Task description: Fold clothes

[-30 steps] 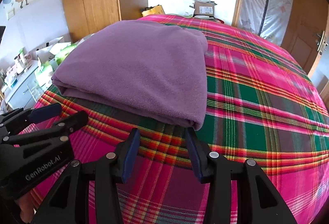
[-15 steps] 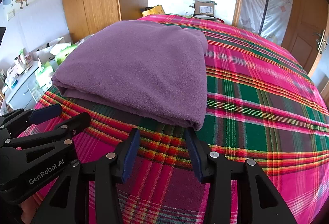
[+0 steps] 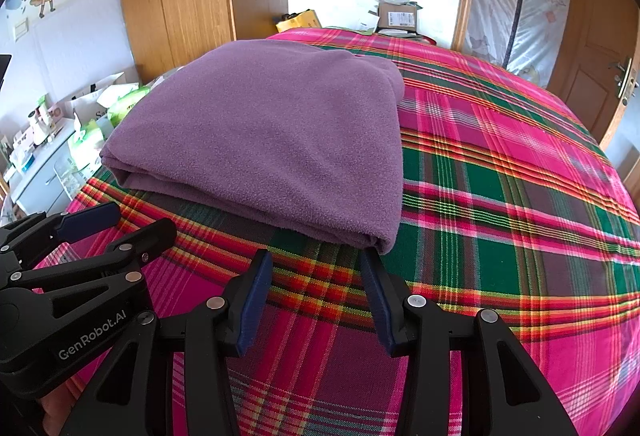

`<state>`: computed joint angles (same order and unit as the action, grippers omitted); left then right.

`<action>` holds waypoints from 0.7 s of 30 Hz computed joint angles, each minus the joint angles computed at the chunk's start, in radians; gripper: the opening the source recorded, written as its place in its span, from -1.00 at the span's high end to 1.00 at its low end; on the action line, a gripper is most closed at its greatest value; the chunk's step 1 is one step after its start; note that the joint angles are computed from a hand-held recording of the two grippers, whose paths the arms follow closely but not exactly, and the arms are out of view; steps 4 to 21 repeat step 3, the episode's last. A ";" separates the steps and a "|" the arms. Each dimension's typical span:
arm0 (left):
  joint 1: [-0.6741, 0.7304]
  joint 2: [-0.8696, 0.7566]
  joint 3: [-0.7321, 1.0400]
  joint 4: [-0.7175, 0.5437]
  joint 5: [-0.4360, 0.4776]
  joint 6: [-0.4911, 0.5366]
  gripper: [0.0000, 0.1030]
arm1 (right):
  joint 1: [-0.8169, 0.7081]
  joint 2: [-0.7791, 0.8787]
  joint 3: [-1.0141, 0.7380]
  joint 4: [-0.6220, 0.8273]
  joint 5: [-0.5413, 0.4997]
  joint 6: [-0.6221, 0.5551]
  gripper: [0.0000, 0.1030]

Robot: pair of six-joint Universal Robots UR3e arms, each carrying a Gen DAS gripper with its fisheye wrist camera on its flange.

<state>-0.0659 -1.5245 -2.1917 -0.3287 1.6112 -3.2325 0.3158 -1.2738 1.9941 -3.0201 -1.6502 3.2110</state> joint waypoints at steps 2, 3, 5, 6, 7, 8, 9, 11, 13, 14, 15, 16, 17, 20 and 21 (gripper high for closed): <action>-0.001 0.001 -0.002 0.002 0.000 -0.001 -0.09 | 0.000 0.000 0.000 0.000 0.000 0.000 0.07; -0.001 0.001 -0.002 0.001 0.000 -0.002 -0.09 | 0.000 -0.001 0.001 0.000 0.000 0.000 0.07; -0.001 0.001 -0.002 0.001 0.000 -0.002 -0.09 | 0.000 -0.001 0.001 0.000 0.000 0.000 0.07; -0.001 0.001 -0.002 0.001 0.000 -0.002 -0.09 | 0.000 -0.001 0.001 0.000 0.000 0.000 0.07; -0.001 0.001 -0.002 0.001 0.000 -0.002 -0.09 | 0.000 -0.001 0.001 0.000 0.000 0.000 0.07; -0.001 0.001 -0.002 0.001 0.000 -0.002 -0.09 | 0.000 -0.001 0.001 0.000 0.000 0.000 0.07; -0.001 0.001 -0.002 0.001 0.000 -0.002 -0.09 | 0.000 -0.001 0.001 0.000 0.000 0.000 0.07; -0.001 0.001 -0.002 0.001 0.000 -0.002 -0.09 | 0.000 -0.001 0.001 0.000 0.000 0.000 0.07; -0.001 0.001 -0.002 0.001 0.000 -0.002 -0.09 | 0.000 -0.001 0.001 0.000 0.000 0.000 0.07; -0.001 0.001 -0.002 0.001 0.000 -0.002 -0.09 | 0.000 -0.001 0.001 0.000 0.000 0.000 0.07; -0.001 0.001 -0.002 0.001 0.000 -0.002 -0.09 | 0.000 -0.001 0.001 0.000 0.000 0.000 0.07; -0.001 0.001 -0.002 0.001 0.000 -0.002 -0.09 | 0.000 -0.001 0.001 0.000 0.000 0.000 0.07; -0.001 0.001 -0.002 0.001 0.000 -0.002 -0.09 | 0.000 -0.001 0.001 0.000 0.000 0.000 0.07; -0.001 0.001 -0.002 0.001 0.000 -0.002 -0.09 | 0.000 -0.001 0.001 0.000 0.000 0.000 0.07; -0.001 0.001 -0.002 0.001 0.000 -0.002 -0.09 | 0.000 -0.001 0.001 0.000 0.000 0.000 0.07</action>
